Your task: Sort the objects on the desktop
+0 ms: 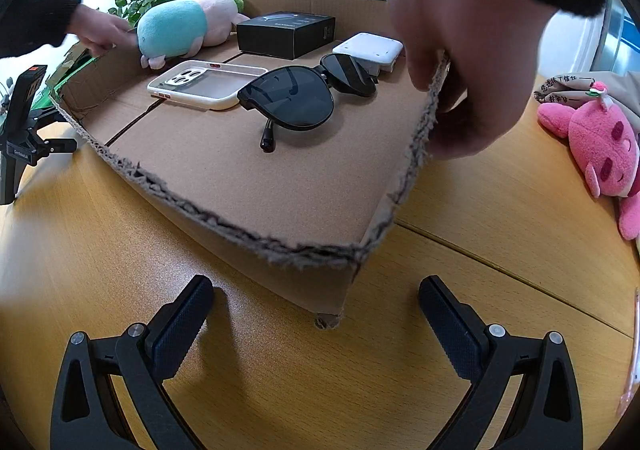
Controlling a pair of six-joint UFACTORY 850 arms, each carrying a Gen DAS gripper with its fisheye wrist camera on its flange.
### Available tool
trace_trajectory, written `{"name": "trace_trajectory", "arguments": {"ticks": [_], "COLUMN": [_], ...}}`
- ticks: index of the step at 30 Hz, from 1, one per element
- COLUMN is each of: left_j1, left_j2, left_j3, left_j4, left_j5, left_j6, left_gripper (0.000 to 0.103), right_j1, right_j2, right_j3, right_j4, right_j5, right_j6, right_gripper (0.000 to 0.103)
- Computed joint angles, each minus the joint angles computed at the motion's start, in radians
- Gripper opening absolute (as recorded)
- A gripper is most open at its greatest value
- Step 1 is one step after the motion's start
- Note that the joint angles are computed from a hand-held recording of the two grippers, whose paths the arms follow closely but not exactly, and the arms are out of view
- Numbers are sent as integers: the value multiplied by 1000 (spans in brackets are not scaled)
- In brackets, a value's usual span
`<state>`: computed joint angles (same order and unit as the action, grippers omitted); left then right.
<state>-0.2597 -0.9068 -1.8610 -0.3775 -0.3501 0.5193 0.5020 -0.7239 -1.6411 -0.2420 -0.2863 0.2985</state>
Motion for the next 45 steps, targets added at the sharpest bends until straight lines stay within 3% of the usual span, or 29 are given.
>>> {"name": "trace_trajectory", "arguments": {"ticks": [24, 33, 40, 45], "left_j1": [2, 2, -1, -4], "left_j2": [-7, -2, 4, 5], "left_j3": [-9, 2, 14, 21], "left_j4": [-14, -35, -40, -41], "left_j5": [-2, 1, 8, 14], "left_j6": [13, 45, 48, 47], "left_gripper": [103, 103, 103, 103], "right_j1": [9, 35, 37, 52], "right_j2": [9, -74, -76, -143], "right_j3": [22, -89, -86, -191], "right_j4": [-80, -140, -155, -143], "right_j5": [8, -35, -30, -68], "right_j6": [100, 196, 214, 205], "right_gripper": [103, 103, 103, 103]}}
